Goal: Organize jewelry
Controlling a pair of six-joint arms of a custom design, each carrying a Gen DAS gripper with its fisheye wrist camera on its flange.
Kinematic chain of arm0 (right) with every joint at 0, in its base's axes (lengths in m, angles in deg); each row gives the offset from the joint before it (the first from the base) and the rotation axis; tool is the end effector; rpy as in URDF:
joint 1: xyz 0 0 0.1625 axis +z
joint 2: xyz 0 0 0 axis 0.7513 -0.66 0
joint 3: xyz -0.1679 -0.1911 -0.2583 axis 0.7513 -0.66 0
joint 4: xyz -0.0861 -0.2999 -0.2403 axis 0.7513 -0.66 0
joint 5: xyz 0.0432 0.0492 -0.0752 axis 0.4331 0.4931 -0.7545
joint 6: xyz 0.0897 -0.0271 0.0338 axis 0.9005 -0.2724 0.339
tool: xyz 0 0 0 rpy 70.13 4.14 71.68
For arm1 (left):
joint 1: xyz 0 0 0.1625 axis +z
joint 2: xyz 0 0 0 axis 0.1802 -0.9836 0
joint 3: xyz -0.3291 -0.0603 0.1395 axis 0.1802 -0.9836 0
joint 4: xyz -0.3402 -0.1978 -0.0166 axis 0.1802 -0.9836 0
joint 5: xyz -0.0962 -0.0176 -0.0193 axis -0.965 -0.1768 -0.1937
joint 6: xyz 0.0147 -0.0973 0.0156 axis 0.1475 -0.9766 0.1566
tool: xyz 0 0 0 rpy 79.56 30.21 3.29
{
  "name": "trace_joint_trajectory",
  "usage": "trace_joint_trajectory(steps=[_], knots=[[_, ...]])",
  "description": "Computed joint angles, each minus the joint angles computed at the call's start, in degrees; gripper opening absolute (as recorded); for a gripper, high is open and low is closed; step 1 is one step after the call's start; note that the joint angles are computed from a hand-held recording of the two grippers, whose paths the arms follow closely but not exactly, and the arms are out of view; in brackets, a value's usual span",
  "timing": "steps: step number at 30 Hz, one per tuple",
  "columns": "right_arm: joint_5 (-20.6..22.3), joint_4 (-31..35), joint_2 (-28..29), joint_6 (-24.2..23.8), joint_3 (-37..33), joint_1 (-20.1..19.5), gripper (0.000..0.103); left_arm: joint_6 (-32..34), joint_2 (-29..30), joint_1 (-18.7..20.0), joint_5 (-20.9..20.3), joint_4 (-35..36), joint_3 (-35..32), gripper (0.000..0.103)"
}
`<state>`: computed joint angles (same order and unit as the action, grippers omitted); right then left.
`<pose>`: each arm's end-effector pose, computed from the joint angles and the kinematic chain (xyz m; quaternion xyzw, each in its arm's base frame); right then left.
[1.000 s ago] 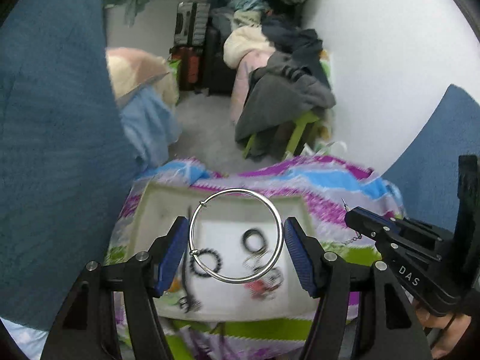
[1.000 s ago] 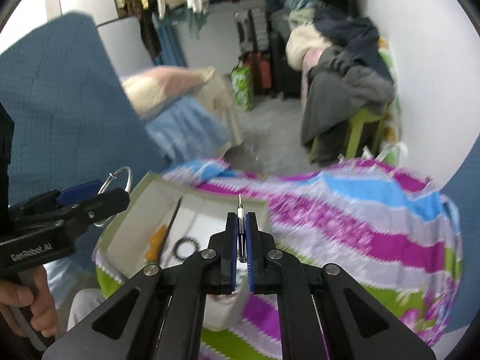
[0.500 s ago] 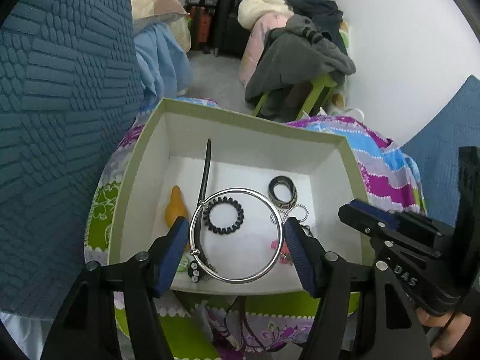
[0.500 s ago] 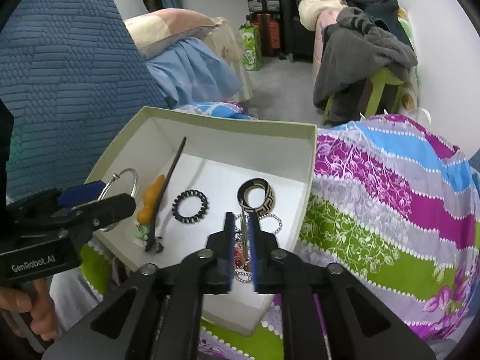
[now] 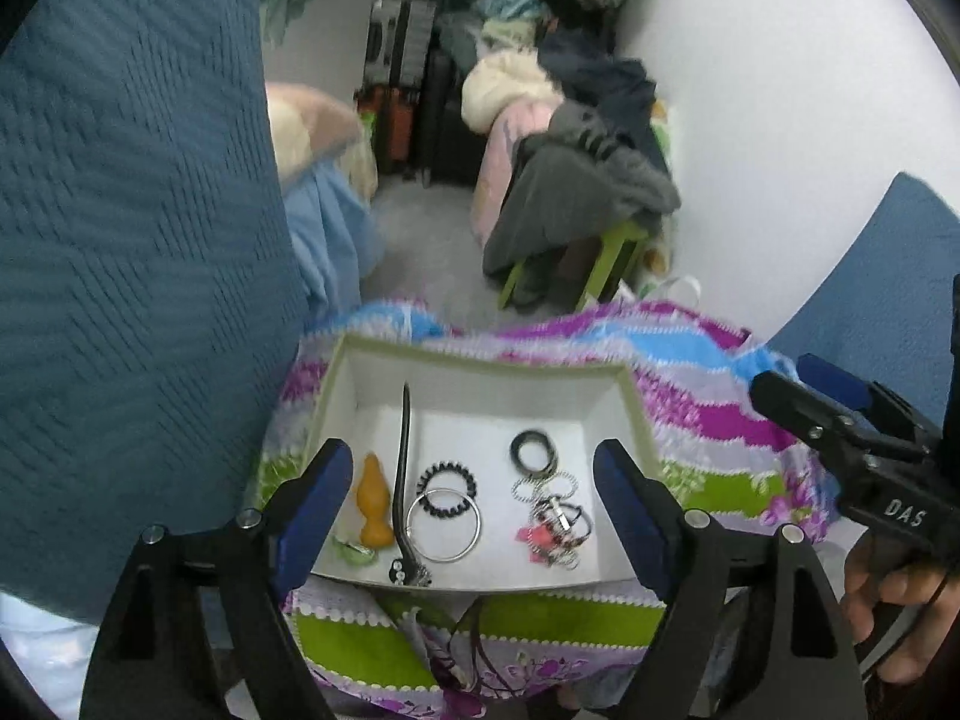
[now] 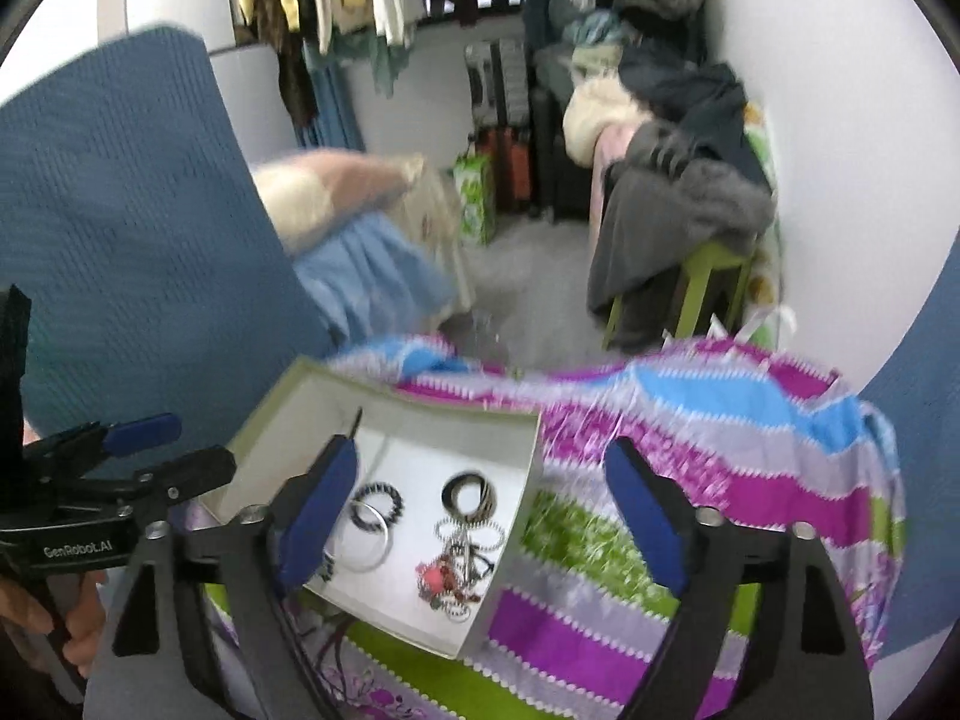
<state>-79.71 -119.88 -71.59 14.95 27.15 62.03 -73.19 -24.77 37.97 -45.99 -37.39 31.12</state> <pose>0.3851 -0.7412 0.3251 0.3272 -0.8852 0.2733 0.1861 -0.3230 -0.6837 0.3496 0.0501 0.8827 -0.3715 0.2833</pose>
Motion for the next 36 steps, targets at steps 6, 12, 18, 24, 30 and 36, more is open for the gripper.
trace_joint_trajectory(steps=[6,12,18,24,30,36], knots=[[1.34,-4.04,-4.27,0.76,2.82,1.22,0.101,2.84,-1.35,-4.22,4.09,-1.88,0.25,0.083],[2.52,-11.80,-11.31,0.34,12.31,2.70,0.103,3.41,-2.54,-8.22,7.34,-0.42,0.88,0.083],[0.75,-17.48,-17.82,0.66,22.02,3.71,0.103,3.98,-4.19,-11.67,9.54,-2.48,4.09,0.083],[-2.78,-21.19,-22.66,0.97,30.19,3.84,0.103,1.90,-6.14,-13.60,10.30,-3.34,7.80,0.083],[-3.61,-21.99,-27.04,1.65,37.73,3.62,0.103,-1.78,-8.21,-14.65,10.32,-2.92,11.37,0.083],[-4.45,-23.77,-28.87,1.19,42.02,3.26,0.103,-4.73,-9.66,-15.07,10.57,-0.79,13.64,0.083]])
